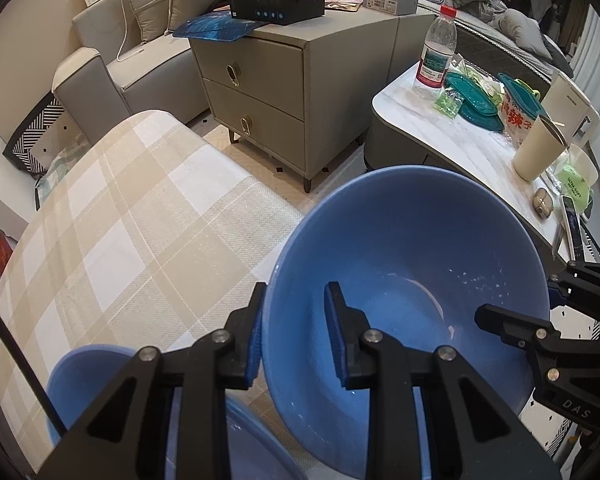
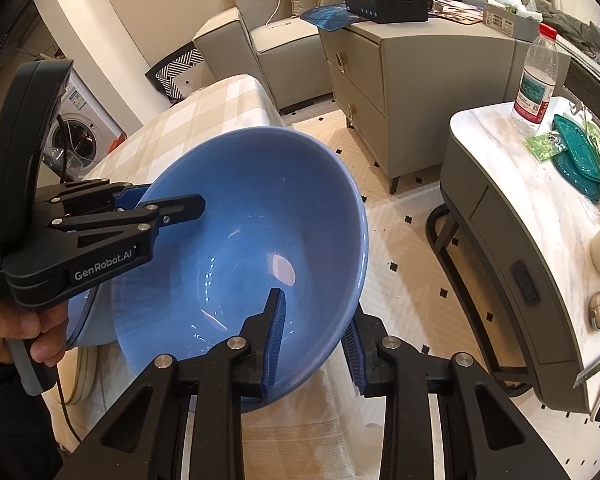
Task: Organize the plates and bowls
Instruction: 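Lift the held blue bowl off the table with both tools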
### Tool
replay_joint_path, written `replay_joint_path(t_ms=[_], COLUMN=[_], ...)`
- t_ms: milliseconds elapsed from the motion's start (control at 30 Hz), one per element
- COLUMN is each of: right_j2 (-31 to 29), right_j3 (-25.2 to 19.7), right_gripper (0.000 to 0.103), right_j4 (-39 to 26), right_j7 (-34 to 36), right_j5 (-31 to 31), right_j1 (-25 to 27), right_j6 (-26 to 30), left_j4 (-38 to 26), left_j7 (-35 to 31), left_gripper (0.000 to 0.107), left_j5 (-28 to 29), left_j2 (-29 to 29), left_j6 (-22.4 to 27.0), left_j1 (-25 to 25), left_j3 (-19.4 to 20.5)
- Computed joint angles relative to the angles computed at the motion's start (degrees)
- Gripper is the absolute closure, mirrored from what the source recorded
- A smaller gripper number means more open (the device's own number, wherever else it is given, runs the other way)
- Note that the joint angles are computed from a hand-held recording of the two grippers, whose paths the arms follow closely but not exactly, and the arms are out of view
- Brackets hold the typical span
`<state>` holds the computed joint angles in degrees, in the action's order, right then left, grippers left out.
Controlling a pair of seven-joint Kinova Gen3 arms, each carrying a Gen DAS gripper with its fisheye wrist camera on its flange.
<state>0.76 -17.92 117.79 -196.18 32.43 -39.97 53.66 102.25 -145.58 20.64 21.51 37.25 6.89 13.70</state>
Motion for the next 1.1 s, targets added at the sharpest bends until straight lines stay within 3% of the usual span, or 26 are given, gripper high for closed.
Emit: replay_joint_path(t_ms=[1100], right_j2=[-2.36], right_j3=[-1.04], right_gripper=[0.086], right_j4=[1.79], right_j7=[-1.57], right_j5=[-0.07], right_j1=[2.07], right_j6=[2.11], left_j4=[1.4], left_j7=[-2.64], left_gripper=[0.084], left_j5=[-0.09], left_j2=[-1.27], left_j6=[1.85], left_j1=[0.8], left_j3=[-0.02])
